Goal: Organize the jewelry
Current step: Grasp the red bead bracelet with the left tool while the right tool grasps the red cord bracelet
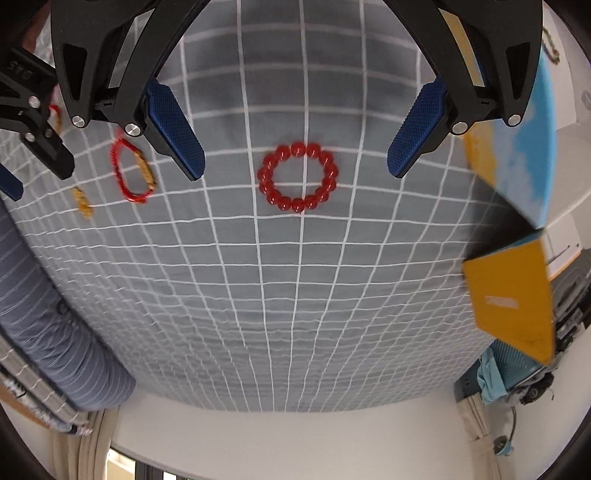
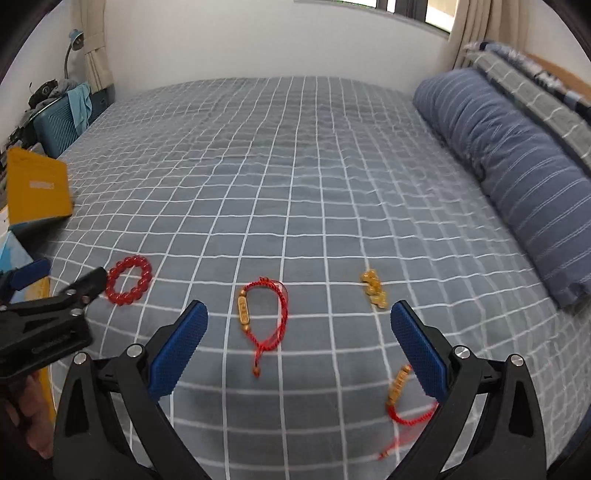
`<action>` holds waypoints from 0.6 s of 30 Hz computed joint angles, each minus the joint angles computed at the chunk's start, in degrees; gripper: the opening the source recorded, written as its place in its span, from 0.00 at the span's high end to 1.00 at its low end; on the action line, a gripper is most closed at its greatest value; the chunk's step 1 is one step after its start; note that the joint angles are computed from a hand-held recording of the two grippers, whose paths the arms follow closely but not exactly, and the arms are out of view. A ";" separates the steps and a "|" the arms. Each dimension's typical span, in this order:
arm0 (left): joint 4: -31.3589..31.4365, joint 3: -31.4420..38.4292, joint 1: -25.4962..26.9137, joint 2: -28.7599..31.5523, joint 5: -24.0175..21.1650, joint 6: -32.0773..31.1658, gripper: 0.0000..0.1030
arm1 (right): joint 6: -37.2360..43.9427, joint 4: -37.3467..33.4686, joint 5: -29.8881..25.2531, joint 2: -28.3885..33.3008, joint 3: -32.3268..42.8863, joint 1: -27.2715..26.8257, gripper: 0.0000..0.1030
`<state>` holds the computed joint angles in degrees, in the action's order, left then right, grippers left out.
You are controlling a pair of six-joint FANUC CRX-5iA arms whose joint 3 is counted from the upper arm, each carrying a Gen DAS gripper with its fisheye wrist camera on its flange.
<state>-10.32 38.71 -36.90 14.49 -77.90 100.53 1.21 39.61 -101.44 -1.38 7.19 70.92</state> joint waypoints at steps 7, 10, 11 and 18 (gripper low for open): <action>1.76 0.31 2.09 3.50 1.03 0.26 0.05 | 3.50 -4.31 5.40 0.87 -1.57 -5.55 0.11; 2.24 -0.21 3.15 4.26 1.14 0.86 0.06 | 3.49 -6.38 7.82 0.32 -2.77 -7.13 0.18; 2.79 -0.52 3.73 4.50 1.11 1.10 0.06 | 3.33 -6.80 8.37 0.22 -3.23 -7.52 0.21; 3.16 -1.16 5.21 5.48 0.98 2.45 0.06 | 4.02 -9.86 10.44 0.28 -4.65 -9.43 0.40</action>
